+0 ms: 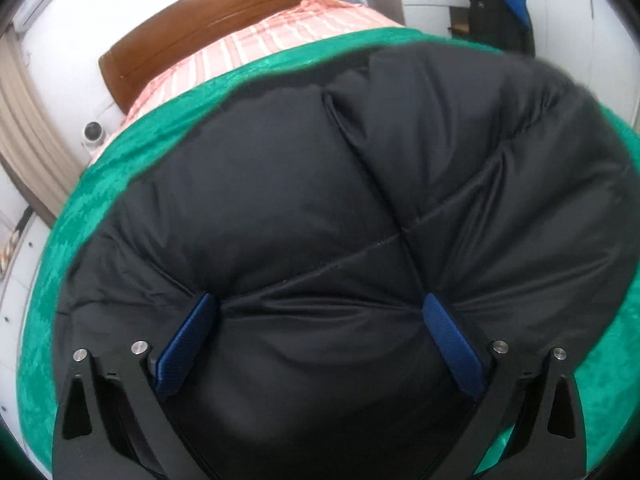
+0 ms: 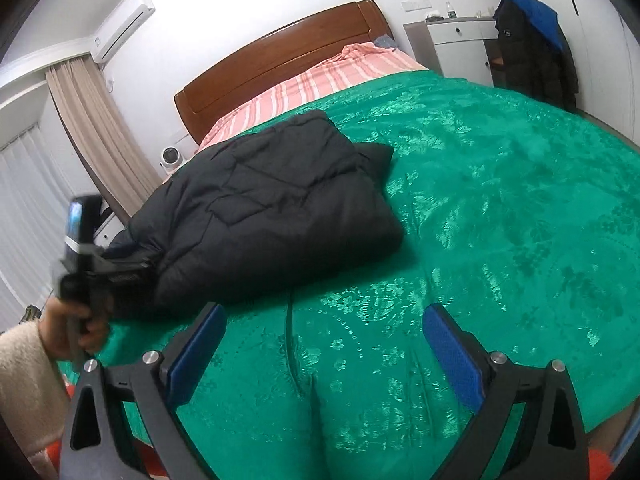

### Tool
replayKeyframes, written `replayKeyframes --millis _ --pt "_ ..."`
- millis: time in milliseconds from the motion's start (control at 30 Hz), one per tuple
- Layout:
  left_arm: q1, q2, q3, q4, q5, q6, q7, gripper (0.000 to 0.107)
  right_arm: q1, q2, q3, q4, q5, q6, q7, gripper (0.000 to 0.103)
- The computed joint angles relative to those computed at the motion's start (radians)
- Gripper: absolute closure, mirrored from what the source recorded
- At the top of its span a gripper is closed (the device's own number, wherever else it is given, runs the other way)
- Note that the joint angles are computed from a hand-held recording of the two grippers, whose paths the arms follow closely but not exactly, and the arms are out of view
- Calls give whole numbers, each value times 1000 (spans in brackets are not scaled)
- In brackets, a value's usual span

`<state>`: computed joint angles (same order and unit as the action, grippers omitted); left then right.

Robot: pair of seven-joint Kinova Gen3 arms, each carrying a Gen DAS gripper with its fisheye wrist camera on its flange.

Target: Fold large clothes

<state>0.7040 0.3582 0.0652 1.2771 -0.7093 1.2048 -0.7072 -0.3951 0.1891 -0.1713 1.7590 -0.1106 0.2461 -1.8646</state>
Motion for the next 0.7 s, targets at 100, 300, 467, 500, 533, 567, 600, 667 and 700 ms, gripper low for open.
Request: replayKeyframes --millis 100,300,467,500,533,567,600,667,700 --pt "9 19 -4 -10 -11 8 6 5 8 11 -4 -11 -8 15 7 5" --pt "16 -56 28 10 29 22 -54 6 52 -6 -29 18 -64 -7 32 5" --pt "58 -43 64 25 -17 86 -78 5 111 15 -71 0 -153 5 91 5" --pt "61 -28 59 28 -19 86 -68 5 114 18 -72 -3 -163 7 94 5" --pt "63 -18 53 29 -18 82 -49 5 117 21 -74 -6 -174 9 98 5" --pt "66 -9 47 25 -18 83 -34 5 118 21 -76 -6 -181 6 103 5" --pt "73 0 42 16 -22 90 -22 5 112 20 -72 -7 -180 6 103 5" --pt "85 14 40 -9 -23 116 -29 5 94 15 -60 -5 -164 2 102 5" --pt "86 15 43 -25 -12 131 -46 5 87 13 -55 -3 -155 2 103 5"
